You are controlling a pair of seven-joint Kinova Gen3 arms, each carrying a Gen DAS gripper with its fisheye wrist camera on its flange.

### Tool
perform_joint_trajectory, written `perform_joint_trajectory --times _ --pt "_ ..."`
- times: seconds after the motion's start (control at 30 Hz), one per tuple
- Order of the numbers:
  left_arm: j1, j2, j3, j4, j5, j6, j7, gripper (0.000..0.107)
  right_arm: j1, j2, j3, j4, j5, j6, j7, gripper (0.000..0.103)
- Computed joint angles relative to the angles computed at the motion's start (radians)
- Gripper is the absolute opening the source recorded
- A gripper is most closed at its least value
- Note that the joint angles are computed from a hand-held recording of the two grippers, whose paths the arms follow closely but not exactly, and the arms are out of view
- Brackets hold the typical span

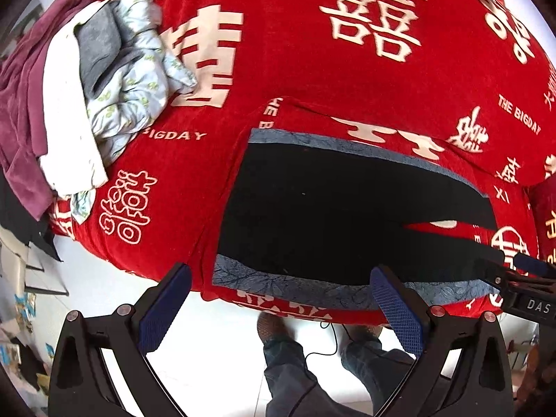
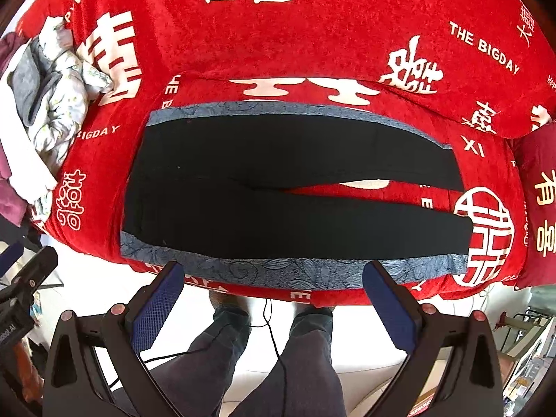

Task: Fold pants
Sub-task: 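Move both grippers toward the hem ends of the black trousers, then grasp the trouser leg hems with both grippers and lift them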

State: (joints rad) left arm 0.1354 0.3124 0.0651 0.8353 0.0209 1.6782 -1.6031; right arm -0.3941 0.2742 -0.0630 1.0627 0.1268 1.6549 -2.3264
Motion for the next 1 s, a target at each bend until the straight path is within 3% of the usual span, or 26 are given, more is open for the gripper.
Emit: perform_joint_trajectory --times 0.3,0.57,0.8,1.0 --pt "-0.074 0.021 -0.012 0.037 0.011 -0.005 -0.112 0.103 -0.017 -0.007 -0.001 0.062 -0.029 -0.049 -0.115 0.102" --pt "-0.074 0.029 -0.010 0.105 0.003 -0.012 -0.190 0.103 0.029 -0.105 -0.022 0.283 -0.141 -0.237 -0.267 0.102" --pt "-0.084 0.004 -0.011 0.216 0.056 -0.074 -0.158 0.103 0.108 -0.198 -0.029 0.493 -0.271 -0.440 -0.199 0.102" --pt "-0.121 -0.014 -0.016 0.386 0.120 -0.181 -0.136 0.103 0.195 -0.225 -0.003 0.689 -0.480 -0.636 -0.008 0.102"
